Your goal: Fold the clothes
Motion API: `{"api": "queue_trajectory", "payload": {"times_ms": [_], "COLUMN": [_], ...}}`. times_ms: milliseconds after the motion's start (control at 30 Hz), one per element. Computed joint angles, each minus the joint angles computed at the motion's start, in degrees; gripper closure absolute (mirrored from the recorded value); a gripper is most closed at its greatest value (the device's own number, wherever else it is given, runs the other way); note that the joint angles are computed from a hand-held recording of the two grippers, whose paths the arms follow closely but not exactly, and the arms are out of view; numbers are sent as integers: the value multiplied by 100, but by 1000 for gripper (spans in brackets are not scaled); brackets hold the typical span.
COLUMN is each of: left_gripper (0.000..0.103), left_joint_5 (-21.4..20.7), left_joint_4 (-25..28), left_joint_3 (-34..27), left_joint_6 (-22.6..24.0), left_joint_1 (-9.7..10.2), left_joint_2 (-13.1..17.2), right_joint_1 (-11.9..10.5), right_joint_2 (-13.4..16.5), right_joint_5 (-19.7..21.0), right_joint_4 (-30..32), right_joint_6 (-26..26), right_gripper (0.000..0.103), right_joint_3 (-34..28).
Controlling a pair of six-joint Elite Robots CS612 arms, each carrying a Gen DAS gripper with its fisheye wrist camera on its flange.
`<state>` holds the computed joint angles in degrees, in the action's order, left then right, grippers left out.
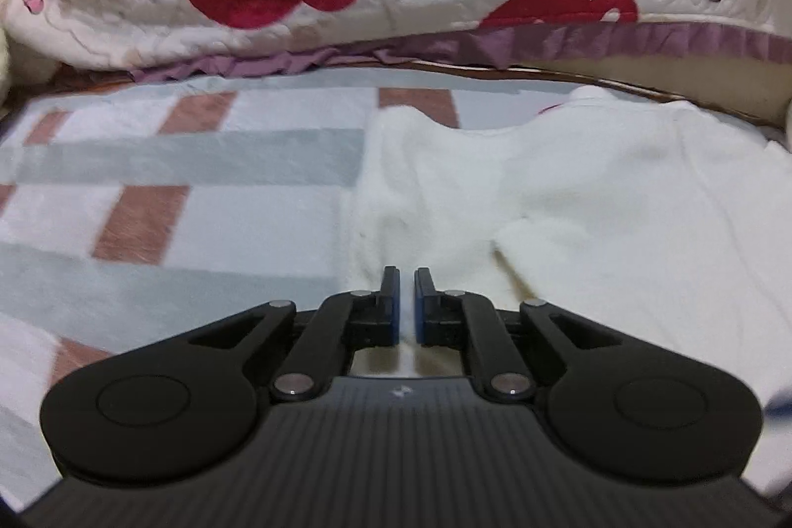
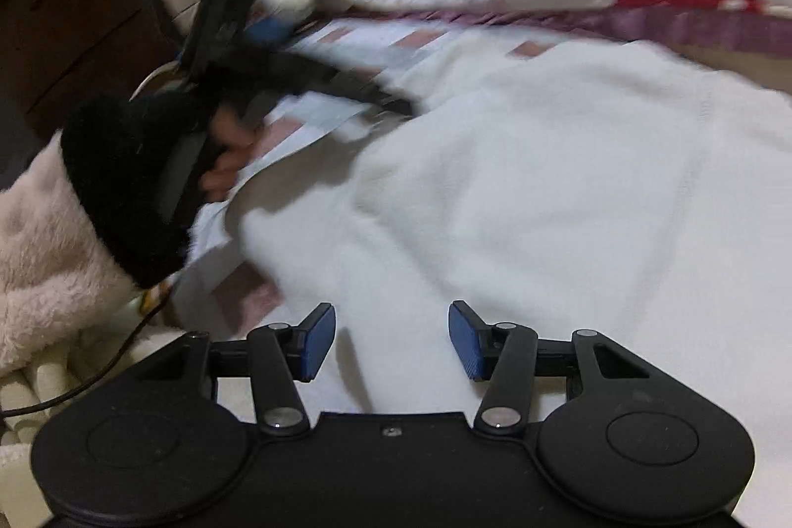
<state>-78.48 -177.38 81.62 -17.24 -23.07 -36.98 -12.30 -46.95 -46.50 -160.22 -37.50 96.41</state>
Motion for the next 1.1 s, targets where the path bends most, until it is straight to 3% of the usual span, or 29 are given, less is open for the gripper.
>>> {"api": "queue_trajectory", "payload": {"times_ms": [100, 167, 233, 300, 400, 433, 500, 633, 667, 767, 900, 1033, 1067, 1100], "left_gripper": [94, 94, 92, 92, 91, 91, 91, 86, 87, 86, 79, 75, 75, 67], "left_joint_5": [280, 477, 140, -532, -1262, -1260, -787, 908, 1080, 630, 129, -416, -387, -236], "left_joint_4": [25, -205, -686, -975, -827, -572, 74, 404, 511, 214, 10, 390, 472, 551], "left_joint_3": [18, 43, 92, 74, -23, -55, -95, -69, -56, 54, 136, 267, 326, 396], "left_joint_6": [-75, 224, 425, 421, 479, 627, 891, 1025, 917, 425, 349, -89, -210, -344], "left_joint_1": [-47, -123, -134, -110, -107, -133, -222, -450, -473, -435, -489, -485, -484, -493], "left_joint_2": [-85, -133, -152, -124, -84, -87, -112, -58, -85, -233, -353, -435, -455, -480], "right_joint_1": [-204, -319, -396, -428, -455, -456, -457, -540, -567, -615, -630, -645, -655, -682], "right_joint_2": [56, 108, 147, 164, 195, 208, 236, 336, 355, 371, 308, 125, 80, 39], "right_joint_5": [-120, -521, -1033, -1490, -1975, -2087, -2312, -2200, -2122, -1957, -1984, -2351, -2435, -2432], "right_joint_4": [-1349, -2016, -2372, -2367, -2318, -2294, -2249, -2306, -2303, -2295, -2293, -2546, -2593, -2601], "right_joint_6": [1275, 1935, 2310, 2343, 2291, 2255, 2188, 2436, 2572, 2891, 2849, 3085, 3053, 2946], "right_gripper": [47, 46, 46, 46, 46, 46, 46, 45, 45, 45, 45, 44, 43, 43], "right_joint_3": [92, 66, 12, -29, -43, -39, -32, -21, -27, -27, 43, 233, 300, 378]}}
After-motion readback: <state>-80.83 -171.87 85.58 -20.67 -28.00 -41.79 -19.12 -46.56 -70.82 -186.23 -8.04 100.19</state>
